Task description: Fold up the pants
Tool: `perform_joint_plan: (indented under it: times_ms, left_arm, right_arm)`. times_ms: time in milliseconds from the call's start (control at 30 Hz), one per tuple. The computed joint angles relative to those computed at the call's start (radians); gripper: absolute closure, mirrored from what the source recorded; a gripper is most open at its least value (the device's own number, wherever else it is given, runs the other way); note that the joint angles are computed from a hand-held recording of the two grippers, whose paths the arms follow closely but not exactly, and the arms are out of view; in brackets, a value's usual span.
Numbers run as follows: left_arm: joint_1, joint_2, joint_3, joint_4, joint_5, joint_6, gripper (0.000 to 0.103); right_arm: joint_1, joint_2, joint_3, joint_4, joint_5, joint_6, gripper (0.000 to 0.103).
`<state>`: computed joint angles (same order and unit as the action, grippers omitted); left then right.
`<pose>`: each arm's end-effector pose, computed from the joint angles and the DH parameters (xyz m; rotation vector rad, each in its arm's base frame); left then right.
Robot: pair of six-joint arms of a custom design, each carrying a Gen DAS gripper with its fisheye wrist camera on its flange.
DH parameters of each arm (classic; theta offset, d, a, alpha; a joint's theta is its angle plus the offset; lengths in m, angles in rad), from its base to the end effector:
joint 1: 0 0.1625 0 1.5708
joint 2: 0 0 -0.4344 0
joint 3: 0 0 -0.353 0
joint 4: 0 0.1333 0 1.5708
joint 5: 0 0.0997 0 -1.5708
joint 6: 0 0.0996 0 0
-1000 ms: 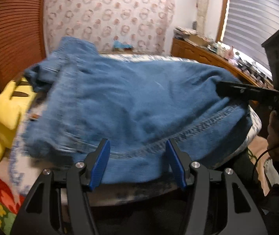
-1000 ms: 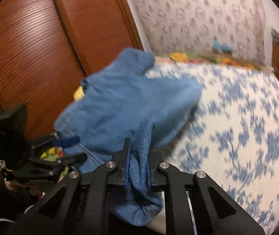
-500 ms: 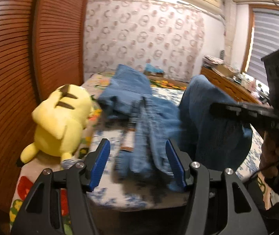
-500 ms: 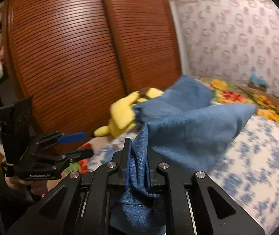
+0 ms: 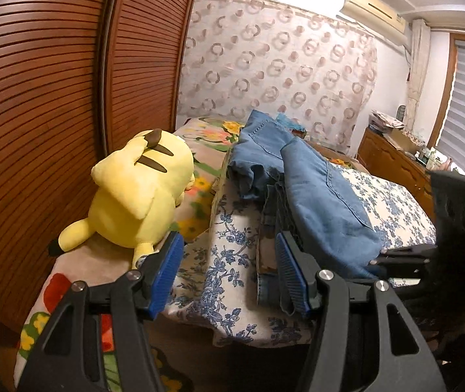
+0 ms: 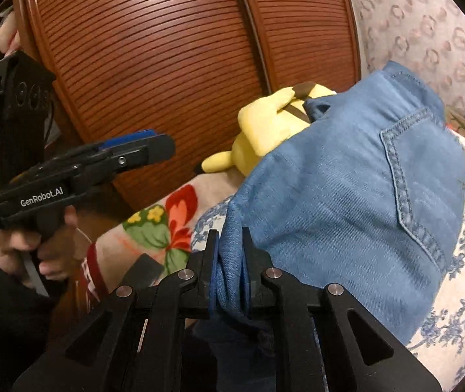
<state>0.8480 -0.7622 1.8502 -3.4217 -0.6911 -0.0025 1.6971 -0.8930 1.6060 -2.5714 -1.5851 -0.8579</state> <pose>-0.2354 -0.5844 0.1728 0.4019 2.2919 -1.2392 0.2144 -0.6414 0.2028 1.4145 -2.6451 0.3979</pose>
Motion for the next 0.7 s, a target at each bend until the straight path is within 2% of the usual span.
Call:
perform_joint_plan:
  times_ms: [100, 167, 267, 367, 467, 700]
  left_arm:
    - [-0.009, 0.002, -0.002, 0.005, -0.005, 0.006, 0.045]
    - [-0.017, 0.008, -0.012, 0.006, -0.013, 0.017, 0.045]
    - [-0.026, 0.019, -0.027, 0.007, -0.033, 0.026, 0.045]
    - [-0.03, 0.03, -0.044, 0.022, -0.073, 0.032, 0.045]
    - [-0.033, 0.053, -0.069, 0.059, -0.097, 0.027, 0.045]
    - [0.014, 0.09, -0.107, 0.205, -0.126, -0.059, 0.045]
  right_arm:
    - [0.01, -0.021, 0.002, -0.006, -0.002, 0.006, 0.071]
    - [0.013, -0.047, 0.011, -0.031, 0.002, 0.003, 0.053]
    - [0.011, -0.085, 0.013, -0.075, 0.023, -0.012, 0.046]
    - [0.004, -0.094, 0.006, -0.155, -0.006, -0.033, 0.041]
    - [-0.003, -0.065, -0.038, -0.198, -0.068, -0.038, 0.038]
    - [-0.037, 0.034, -0.188, -0.18, -0.15, -0.002, 0.035]
